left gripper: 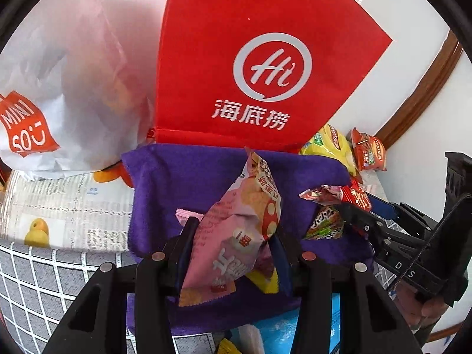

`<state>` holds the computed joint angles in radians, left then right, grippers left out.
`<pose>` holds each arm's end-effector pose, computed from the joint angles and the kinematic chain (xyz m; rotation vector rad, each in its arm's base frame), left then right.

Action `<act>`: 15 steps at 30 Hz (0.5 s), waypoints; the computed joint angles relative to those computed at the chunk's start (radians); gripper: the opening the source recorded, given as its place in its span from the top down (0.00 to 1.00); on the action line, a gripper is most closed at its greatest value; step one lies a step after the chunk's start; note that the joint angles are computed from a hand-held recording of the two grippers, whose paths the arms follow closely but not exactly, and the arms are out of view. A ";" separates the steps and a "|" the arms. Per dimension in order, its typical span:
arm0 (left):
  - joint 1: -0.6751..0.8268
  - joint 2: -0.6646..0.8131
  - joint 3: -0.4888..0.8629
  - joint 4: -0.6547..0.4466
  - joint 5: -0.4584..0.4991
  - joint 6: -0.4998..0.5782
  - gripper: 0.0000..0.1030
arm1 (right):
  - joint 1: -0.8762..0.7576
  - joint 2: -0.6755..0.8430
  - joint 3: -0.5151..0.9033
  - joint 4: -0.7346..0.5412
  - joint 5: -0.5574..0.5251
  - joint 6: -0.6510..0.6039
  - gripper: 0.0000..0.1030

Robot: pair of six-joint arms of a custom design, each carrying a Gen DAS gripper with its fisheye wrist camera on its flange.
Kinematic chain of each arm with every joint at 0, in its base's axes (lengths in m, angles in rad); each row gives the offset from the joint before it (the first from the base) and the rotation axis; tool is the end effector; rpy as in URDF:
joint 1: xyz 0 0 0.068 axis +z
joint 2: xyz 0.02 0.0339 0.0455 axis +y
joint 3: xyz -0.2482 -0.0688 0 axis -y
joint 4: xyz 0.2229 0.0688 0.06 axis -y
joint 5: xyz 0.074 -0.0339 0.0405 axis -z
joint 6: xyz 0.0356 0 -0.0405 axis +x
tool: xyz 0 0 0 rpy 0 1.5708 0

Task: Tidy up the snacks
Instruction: 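Carry the pink chip bag and red candy over the purple towel with both tools, then open both tools to drop the pink chip bag and red candy onto the towel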

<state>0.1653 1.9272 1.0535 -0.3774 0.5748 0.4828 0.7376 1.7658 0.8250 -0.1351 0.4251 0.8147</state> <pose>0.3271 0.0349 0.1151 0.5333 2.5473 -0.5949 0.2307 0.1898 0.1186 0.2324 2.4910 0.0574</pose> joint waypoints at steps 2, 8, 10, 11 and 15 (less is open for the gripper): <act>-0.005 -0.003 -0.007 0.006 0.003 0.004 0.56 | 0.003 0.000 0.002 -0.005 0.007 0.000 0.53; -0.010 -0.007 -0.011 -0.013 0.027 0.022 0.56 | -0.002 0.022 0.019 -0.024 0.000 -0.010 0.53; -0.008 -0.004 -0.005 -0.029 0.043 0.029 0.56 | -0.010 0.035 0.027 -0.026 -0.023 -0.026 0.52; -0.008 -0.002 -0.002 -0.034 0.047 0.032 0.56 | -0.009 0.039 0.029 -0.029 -0.021 -0.027 0.51; -0.008 0.009 0.006 -0.049 0.056 0.038 0.56 | -0.005 0.055 0.044 -0.046 -0.002 -0.023 0.50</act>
<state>0.1576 1.9362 1.0593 -0.4261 0.6310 0.5206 0.7328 1.8206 0.8686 -0.1812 0.4230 0.7920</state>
